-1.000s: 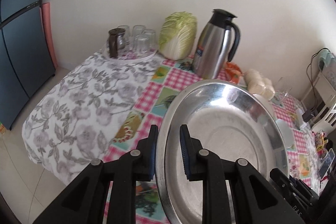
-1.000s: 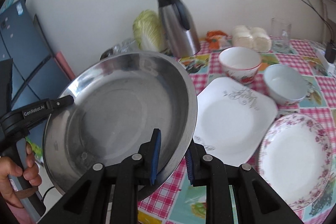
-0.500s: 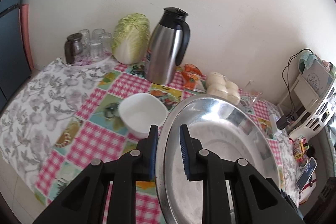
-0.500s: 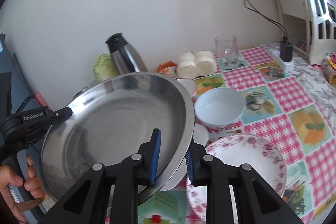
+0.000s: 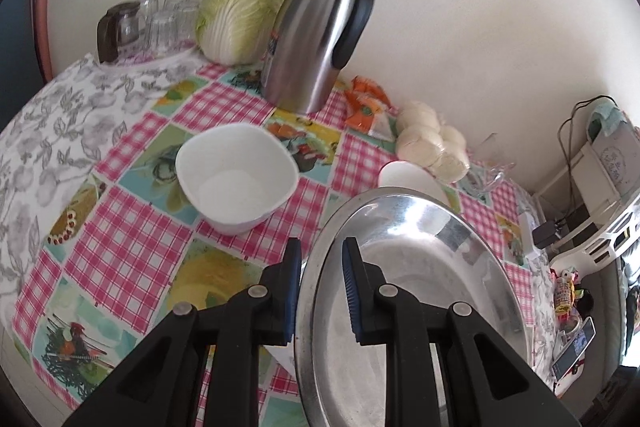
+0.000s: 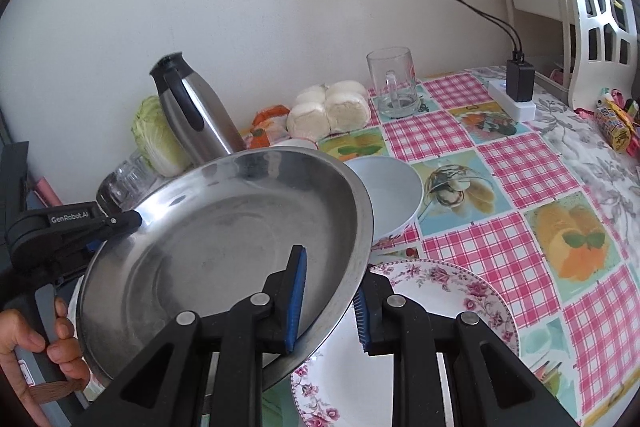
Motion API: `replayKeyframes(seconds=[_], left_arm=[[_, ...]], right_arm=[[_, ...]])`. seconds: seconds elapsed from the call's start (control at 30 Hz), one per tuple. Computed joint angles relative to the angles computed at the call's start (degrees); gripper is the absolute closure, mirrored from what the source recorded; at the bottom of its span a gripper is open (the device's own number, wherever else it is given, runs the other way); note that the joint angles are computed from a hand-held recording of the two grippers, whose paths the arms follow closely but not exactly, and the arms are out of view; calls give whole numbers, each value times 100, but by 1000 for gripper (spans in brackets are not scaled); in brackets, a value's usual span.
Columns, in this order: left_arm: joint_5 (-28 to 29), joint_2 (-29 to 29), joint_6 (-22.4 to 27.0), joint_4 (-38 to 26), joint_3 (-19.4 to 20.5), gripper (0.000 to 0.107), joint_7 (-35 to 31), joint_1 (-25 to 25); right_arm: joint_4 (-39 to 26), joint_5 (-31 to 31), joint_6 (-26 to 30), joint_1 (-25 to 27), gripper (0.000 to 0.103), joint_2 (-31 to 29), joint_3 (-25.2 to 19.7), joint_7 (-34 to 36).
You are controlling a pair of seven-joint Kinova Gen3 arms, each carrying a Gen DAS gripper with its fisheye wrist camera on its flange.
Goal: Organize plates and bowls
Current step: 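Lift the steel plate with both grippers and carry it across the table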
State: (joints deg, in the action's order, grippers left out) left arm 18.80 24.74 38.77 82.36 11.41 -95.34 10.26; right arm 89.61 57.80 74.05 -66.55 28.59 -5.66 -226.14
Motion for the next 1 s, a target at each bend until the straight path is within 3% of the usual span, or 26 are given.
replayKeyframes(seconds=[0.53,0.77,1.0], left_arm=[[-32,499,12,-95,-86,86,261,-135],[137,472,-42,47,-10,84,234,-321],[-43,495,-138,107,-154,81,503,-171]], right_arm=[[-558,-624,-541,253,80,461,254,1148],[-863,-876,-434,210,79,656,358,1618],[-1204,-1098,-226,166,78,864,461,2132]])
